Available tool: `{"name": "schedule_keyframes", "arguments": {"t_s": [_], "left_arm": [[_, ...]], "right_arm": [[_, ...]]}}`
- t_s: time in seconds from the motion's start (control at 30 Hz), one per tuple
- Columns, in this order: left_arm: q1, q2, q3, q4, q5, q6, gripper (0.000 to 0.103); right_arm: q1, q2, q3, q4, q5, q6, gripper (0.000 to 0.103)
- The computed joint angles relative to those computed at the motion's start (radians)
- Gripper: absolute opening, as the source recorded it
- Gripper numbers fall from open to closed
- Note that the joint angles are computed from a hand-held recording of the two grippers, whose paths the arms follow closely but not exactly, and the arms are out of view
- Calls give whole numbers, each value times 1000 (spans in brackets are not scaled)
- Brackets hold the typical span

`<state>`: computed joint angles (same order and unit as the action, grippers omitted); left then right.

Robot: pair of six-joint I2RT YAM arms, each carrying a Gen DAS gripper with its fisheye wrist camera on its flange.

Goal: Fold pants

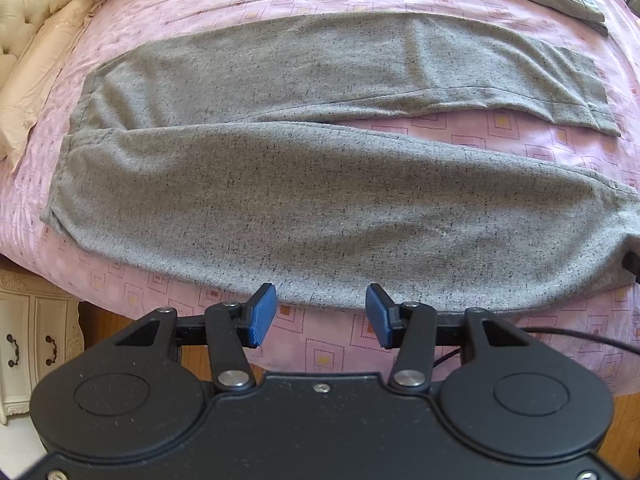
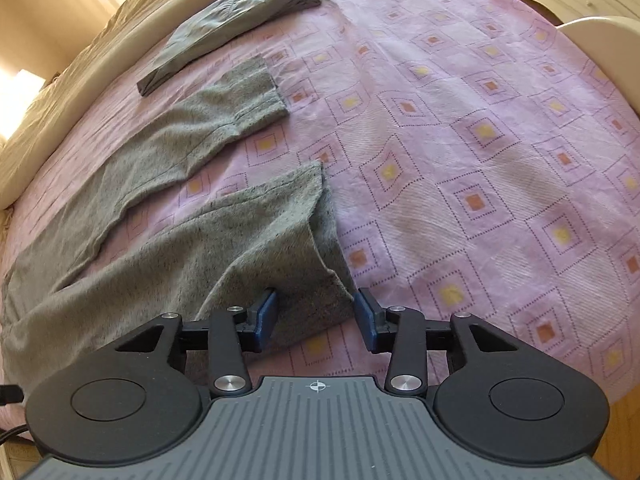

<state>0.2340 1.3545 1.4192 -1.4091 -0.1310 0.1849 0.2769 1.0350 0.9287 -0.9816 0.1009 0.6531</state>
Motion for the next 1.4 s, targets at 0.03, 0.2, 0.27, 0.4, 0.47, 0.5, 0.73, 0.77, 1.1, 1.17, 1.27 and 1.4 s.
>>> {"name": "schedule_keyframes", "arguments": {"t_s": [0.03, 0.2, 0.27, 0.4, 0.47, 0.5, 0.73, 0.77, 1.1, 1.17, 1.27, 1.4], "left_arm": [[3, -3, -2, -1, -2, 0, 56], [18, -5, -12, -3, -1, -3, 56], [18, -4, -15, -2, -1, -2, 56], [27, -15, -29, 12, 7, 29, 56], [38, -10, -40, 24, 14, 49, 56], [43, -7, -45, 31, 16, 56, 56], [77, 19, -110, 157, 22, 110, 56], [86, 35, -116, 175, 32, 105, 56], [127, 131, -312, 350, -118, 110, 67], [151, 124, -303, 342, -99, 155, 66], [177, 115, -245, 304, -75, 190, 59], [230, 153, -83, 249, 3, 224, 59]], "right_arm": [[4, 17, 4, 5, 4, -2, 41], [30, 82, 60, -59, 20, 18, 35], [64, 124, 124, -134, 71, 4, 7], [91, 122, 213, -292, 115, -53, 5], [65, 112, 176, -317, 106, -39, 5], [65, 105, 154, -313, 119, -27, 0], [114, 0, 187, -246, 192, -16, 4], [128, 10, 198, -222, 188, -47, 5], [119, 190, 166, -197, 71, -68, 6], [94, 167, 171, -218, 56, -49, 6], [107, 173, 241, -253, 101, -70, 6], [121, 224, 364, -222, 125, -150, 14]]}}
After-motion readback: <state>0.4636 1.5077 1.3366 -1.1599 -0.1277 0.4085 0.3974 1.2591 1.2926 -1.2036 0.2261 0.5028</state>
